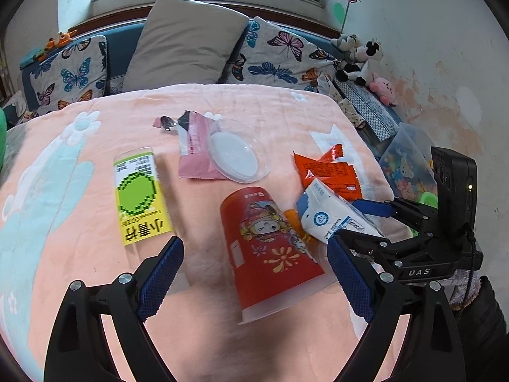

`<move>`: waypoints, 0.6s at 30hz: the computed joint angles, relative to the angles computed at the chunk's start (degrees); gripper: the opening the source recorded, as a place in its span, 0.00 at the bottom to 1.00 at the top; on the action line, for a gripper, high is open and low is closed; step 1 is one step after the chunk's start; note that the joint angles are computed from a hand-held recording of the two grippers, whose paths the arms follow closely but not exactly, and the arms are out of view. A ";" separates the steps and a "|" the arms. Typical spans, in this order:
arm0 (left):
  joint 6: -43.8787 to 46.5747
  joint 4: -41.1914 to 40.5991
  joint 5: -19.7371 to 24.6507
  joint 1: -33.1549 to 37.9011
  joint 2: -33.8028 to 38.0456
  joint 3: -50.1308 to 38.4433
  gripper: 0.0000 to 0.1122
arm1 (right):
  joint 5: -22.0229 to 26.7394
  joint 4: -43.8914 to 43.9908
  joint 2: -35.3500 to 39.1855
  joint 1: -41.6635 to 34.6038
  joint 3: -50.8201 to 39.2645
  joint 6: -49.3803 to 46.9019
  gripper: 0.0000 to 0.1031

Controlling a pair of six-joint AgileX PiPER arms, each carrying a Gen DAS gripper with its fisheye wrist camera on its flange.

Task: Collect trash
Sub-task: 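Grasp white milk carton with right gripper while left gripper reaches red cup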

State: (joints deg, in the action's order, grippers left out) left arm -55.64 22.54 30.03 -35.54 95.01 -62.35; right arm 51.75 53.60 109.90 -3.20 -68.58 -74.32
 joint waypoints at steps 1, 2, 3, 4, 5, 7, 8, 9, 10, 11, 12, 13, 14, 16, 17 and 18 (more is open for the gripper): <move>1.00 -0.89 -0.12 0.12 0.57 -0.46 0.79 | 0.10 -0.14 -0.11 -0.09 0.10 0.06 0.79; 1.77 -1.63 -0.19 0.22 1.03 -0.85 0.79 | -0.07 -0.32 -0.46 -0.03 0.37 -0.22 0.78; 2.40 -2.31 -0.08 0.24 1.58 -1.36 0.79 | -0.16 -0.64 -0.93 -0.03 0.80 -0.65 0.78; 3.22 -3.18 -0.06 0.37 2.22 -1.85 0.79 | -0.26 -0.87 -1.13 0.01 0.92 -0.64 0.77; 4.01 -4.06 -0.12 0.57 2.69 -2.16 0.79 | -0.44 -0.91 -1.56 -0.03 1.33 -0.90 0.77; 4.75 -5.06 -0.27 0.80 3.38 -2.41 0.79 | -0.12 -0.80 -1.77 -0.32 1.69 -0.99 0.77; 5.16 -5.54 -0.50 0.92 3.64 -2.47 0.79 | -0.01 -1.02 -2.00 -0.38 1.92 -1.29 0.76; 5.42 -5.93 -0.75 1.04 3.87 -2.41 0.79 | -0.25 -1.05 -2.17 -0.28 2.13 -1.65 0.77; 5.55 -6.21 -0.76 1.14 4.09 -2.41 0.79 | -0.32 -1.07 -2.44 -0.27 2.42 -1.84 0.76; 5.89 -6.59 -0.97 1.37 4.10 -2.16 0.79 | -0.35 -1.09 -2.48 -0.23 2.47 -1.72 0.76; 6.37 -7.27 -1.28 1.62 4.25 -1.99 0.79 | -0.38 -1.04 -2.60 -0.25 2.69 -2.03 0.76; 6.76 -7.82 -1.27 1.78 4.42 -1.99 0.79 | -0.60 -1.02 -2.55 -0.10 2.71 -2.17 0.77; 6.90 -8.01 -1.35 1.87 4.52 -1.90 0.79 | -0.73 -0.98 -2.46 0.02 2.71 -2.26 0.78; 7.47 -8.51 -1.71 2.11 4.69 -1.66 0.79 | -1.24 -0.93 -2.24 0.38 2.72 -2.19 0.78; 7.75 -8.72 -1.66 2.20 4.82 -1.70 0.79 | -1.62 -1.01 -2.15 0.59 2.81 -2.05 0.80; 8.15 -9.07 -1.68 2.31 4.94 -1.70 0.79 | -1.60 -1.12 -1.87 0.70 2.66 -1.73 0.80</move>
State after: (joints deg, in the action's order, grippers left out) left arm -47.48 13.48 28.35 -33.23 99.95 -64.06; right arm 50.15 52.47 108.03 -2.50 -65.92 -76.05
